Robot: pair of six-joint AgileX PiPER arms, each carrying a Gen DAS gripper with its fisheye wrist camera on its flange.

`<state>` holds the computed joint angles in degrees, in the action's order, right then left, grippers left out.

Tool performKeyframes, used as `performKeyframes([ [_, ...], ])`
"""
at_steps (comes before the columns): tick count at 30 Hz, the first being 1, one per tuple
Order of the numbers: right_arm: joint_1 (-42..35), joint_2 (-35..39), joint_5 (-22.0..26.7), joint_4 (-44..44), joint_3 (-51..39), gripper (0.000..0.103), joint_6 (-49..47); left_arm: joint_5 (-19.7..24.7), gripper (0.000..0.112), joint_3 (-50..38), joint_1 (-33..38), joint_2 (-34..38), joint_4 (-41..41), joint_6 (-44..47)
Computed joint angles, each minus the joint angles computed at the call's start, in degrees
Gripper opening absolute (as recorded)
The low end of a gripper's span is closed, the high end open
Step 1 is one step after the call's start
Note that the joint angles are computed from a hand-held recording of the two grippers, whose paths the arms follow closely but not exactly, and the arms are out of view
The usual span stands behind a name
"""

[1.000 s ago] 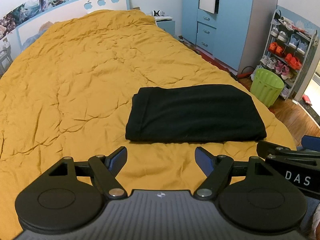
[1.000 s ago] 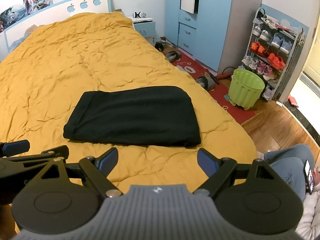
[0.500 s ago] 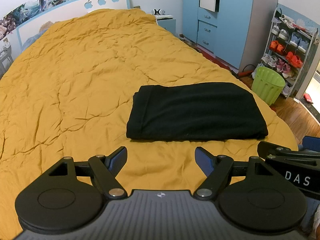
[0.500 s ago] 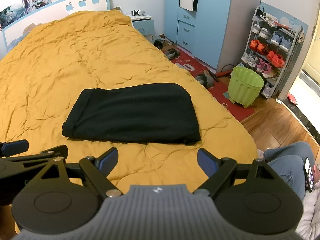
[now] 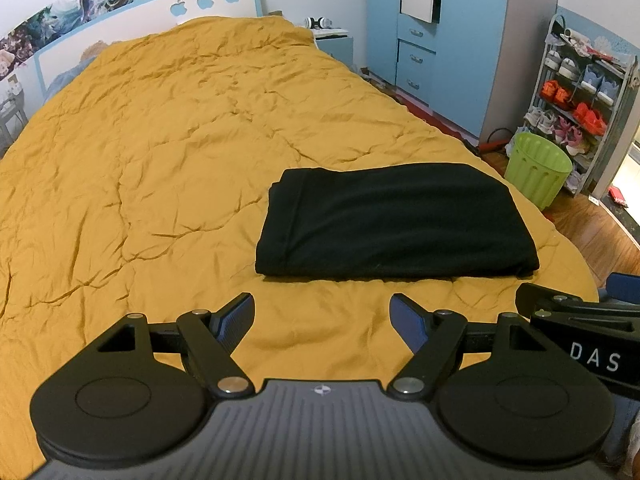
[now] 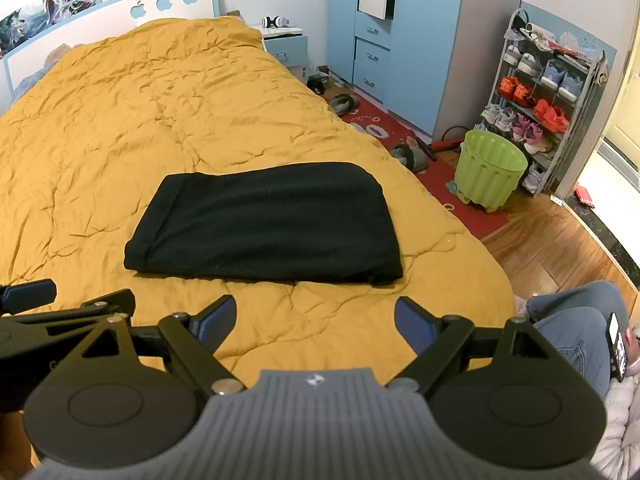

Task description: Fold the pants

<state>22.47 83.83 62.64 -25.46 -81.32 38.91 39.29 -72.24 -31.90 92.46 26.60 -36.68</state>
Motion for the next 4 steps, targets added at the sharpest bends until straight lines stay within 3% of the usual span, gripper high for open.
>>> performKeyframes([
  [4, -0.03, 0.05, -0.01, 0.03, -0.01, 0.082, -0.1, -0.5, 0.09, 0.56, -0.02, -0.06, 0.56, -0.64],
])
